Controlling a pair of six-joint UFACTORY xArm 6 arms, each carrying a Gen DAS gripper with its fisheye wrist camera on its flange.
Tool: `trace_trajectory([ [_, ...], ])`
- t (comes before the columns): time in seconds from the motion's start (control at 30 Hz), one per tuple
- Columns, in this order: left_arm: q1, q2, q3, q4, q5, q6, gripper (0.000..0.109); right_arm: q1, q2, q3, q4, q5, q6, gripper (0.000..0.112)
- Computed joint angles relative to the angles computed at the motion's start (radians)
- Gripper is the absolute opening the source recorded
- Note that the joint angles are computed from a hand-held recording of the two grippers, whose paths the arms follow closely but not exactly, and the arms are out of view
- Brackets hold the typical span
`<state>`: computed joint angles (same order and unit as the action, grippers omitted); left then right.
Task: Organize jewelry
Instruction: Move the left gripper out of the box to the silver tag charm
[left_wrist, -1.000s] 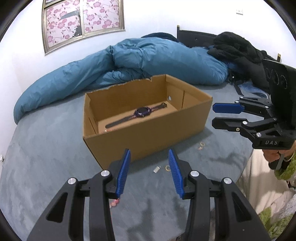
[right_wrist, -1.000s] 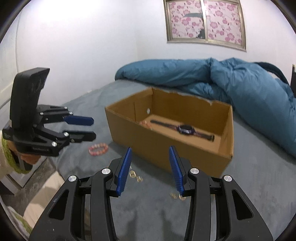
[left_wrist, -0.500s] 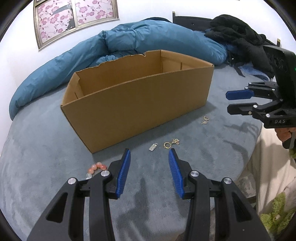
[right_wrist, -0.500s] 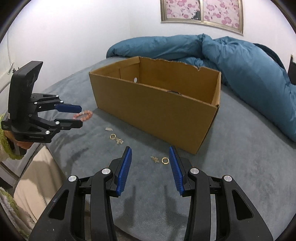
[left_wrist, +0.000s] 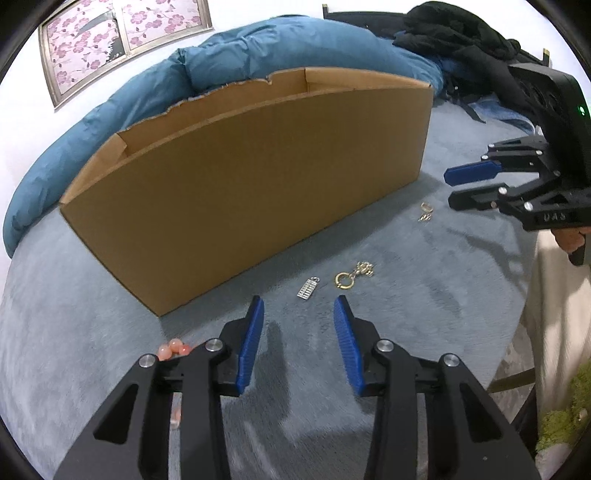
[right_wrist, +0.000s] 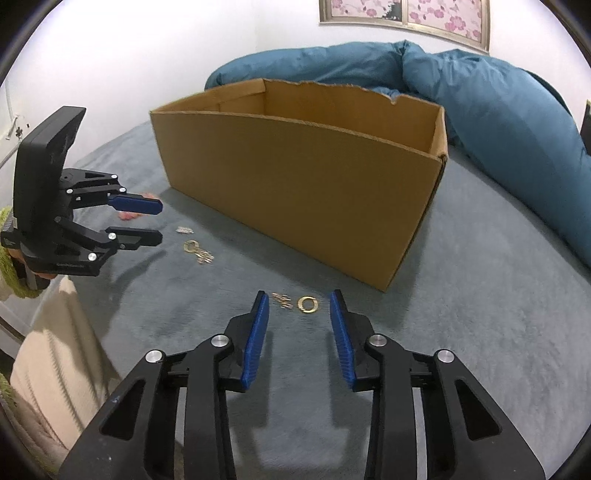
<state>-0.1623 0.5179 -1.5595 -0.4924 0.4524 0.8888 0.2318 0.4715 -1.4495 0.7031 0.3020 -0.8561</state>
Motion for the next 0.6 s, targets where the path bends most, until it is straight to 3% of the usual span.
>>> trace_trajectory([
  [0.3,-0.001,0.077,-0.092,0.040,0.044,0.000,0.032,-0.031,0.058,-0.056,-0.064,0.050,0.029,0.020],
  [0.6,0.001,0.114,-0.145,0.043,0.080,0.022,0.024,-0.039,0.098,-0.113,-0.050,0.102,-0.010,0.019],
])
